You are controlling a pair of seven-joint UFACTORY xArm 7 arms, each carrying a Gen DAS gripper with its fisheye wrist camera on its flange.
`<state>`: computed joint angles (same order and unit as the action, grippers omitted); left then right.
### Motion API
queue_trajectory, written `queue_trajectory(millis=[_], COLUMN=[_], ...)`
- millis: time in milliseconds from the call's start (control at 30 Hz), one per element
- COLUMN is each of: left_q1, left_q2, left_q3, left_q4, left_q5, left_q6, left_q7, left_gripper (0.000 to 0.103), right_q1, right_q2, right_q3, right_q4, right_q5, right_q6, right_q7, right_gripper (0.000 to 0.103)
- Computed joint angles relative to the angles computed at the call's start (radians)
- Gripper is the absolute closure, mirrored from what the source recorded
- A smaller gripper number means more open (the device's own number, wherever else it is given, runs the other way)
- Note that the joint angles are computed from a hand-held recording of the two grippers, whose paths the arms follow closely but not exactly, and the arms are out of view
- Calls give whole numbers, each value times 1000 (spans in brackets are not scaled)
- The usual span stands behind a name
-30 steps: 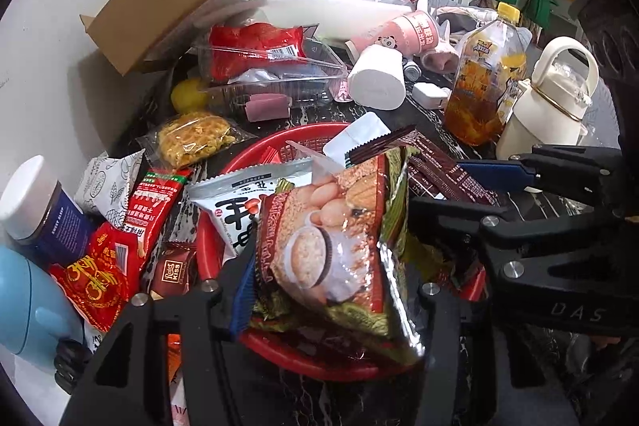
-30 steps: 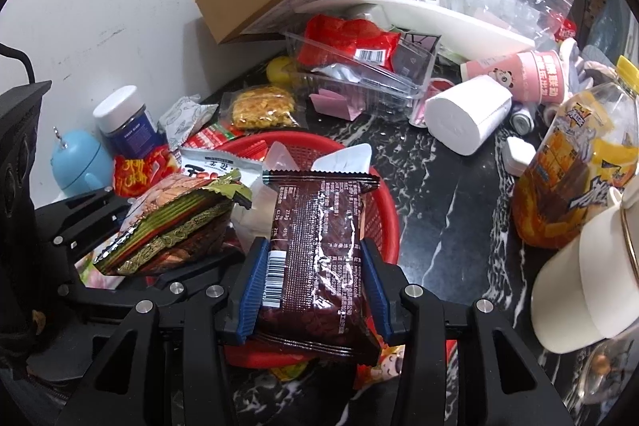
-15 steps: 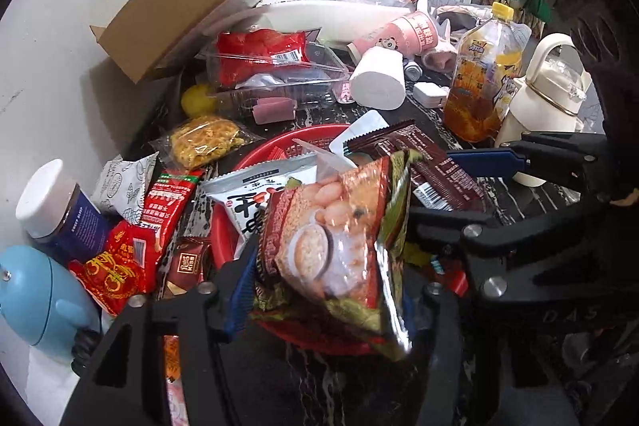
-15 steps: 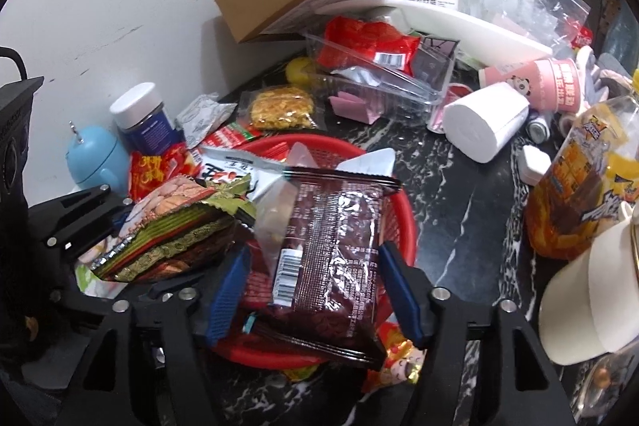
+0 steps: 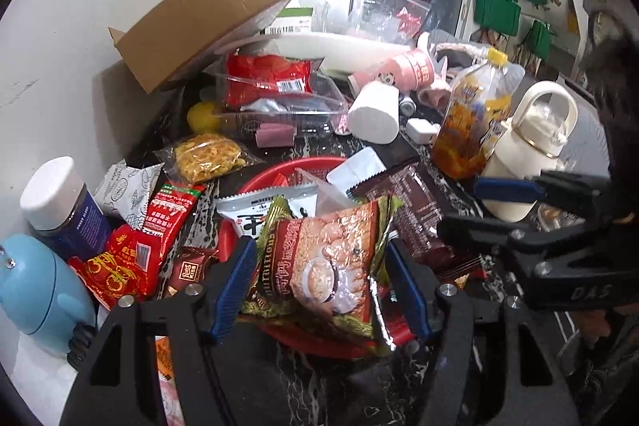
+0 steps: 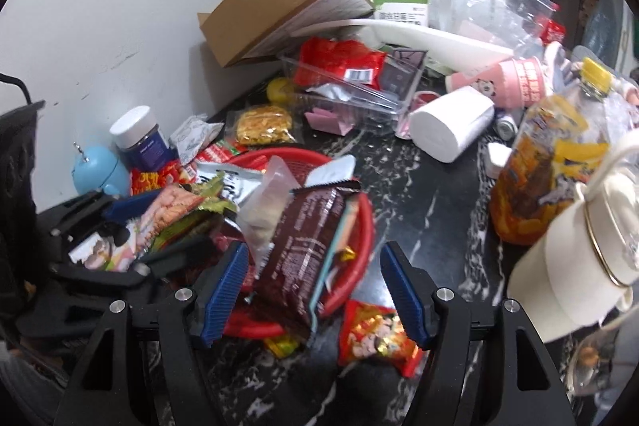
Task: Organize snacks
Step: 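Lower the cereal bag and chocolate bar into the basket and open both grippers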
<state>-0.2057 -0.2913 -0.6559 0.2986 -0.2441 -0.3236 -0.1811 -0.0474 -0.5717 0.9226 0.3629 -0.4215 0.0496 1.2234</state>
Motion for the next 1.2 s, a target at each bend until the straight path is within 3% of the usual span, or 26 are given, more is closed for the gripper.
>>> queue_trajectory(millis=[200,400,600,700,867,933,1067,1200], left_q1=[-15,-54,76,45,7,3,-116,-79], left_q2=[-59,-120,-168,-134,-80,-60,10,9], left_q3=[18,84,-24,37,86,82,209,126], left_q4=[-19,-56,-69,-67,-49,-41,-16,-7], left_q5=[24,78,88,130,166,163,213,127], left_q6=[20,33,40,30,27,23,20,25], left_q7=[-48,-136,-214,-231,-219,-209,-211,-164], left_gripper=[38,38,38,37,37,37,37,37], right_q1=[32,37,-10,-53,-108,-94,-38,36], right_q2=[0,13,45,65,74,72,57,27], right_q3=[-12,-20,9,49,105,91,48,-6], right_q4=[-11,-11,1,16,30,21,3,-22], right_q5=[-4,-20,-46,-57,-45,-31,-8,3], right_q6=[24,42,12,-4,-23,-30,-6,20], right_q7=[14,40,58,58,53,48,38,42], right_gripper=[40,49,63,65,67,67,67,67])
